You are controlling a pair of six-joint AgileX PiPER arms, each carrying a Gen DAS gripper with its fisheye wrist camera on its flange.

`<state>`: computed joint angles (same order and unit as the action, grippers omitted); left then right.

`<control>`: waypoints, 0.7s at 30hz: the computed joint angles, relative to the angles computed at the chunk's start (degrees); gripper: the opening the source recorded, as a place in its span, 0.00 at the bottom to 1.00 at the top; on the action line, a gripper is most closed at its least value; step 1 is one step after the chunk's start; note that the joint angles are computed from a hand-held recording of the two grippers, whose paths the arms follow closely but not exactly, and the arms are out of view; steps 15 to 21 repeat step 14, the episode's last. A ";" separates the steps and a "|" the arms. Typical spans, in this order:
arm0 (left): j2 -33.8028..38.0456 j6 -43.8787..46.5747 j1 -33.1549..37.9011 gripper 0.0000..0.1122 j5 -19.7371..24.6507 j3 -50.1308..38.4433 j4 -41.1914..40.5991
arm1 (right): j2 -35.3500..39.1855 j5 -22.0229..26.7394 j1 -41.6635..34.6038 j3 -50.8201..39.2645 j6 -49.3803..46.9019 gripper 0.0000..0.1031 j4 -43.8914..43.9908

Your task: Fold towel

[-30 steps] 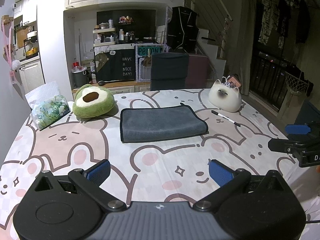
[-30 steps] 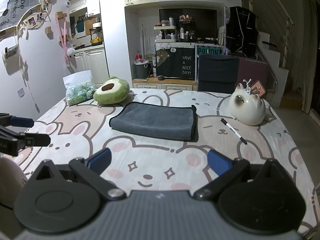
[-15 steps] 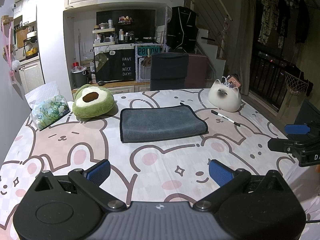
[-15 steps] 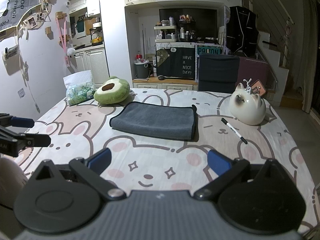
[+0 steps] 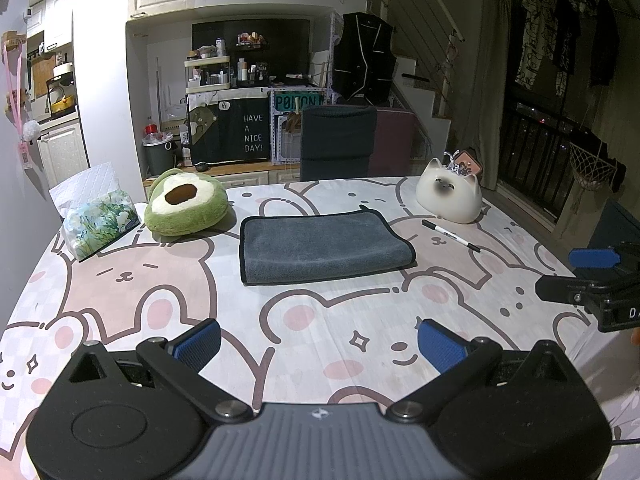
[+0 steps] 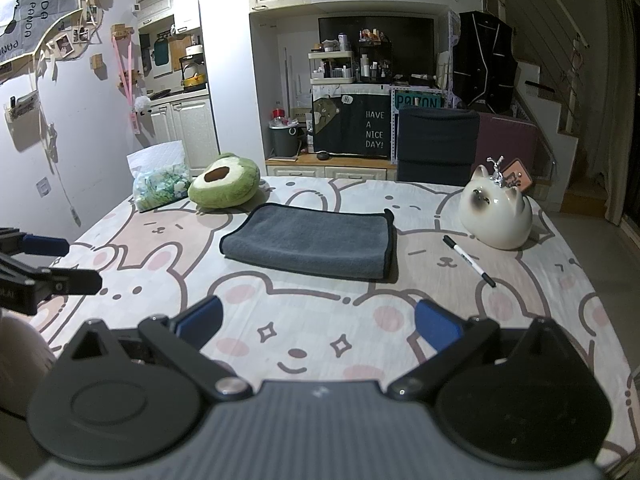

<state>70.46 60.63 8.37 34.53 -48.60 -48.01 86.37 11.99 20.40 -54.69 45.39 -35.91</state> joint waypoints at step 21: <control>-0.42 -0.81 -0.84 0.92 -0.90 0.73 0.54 | -0.05 -0.02 -0.09 -0.01 -0.59 1.00 0.60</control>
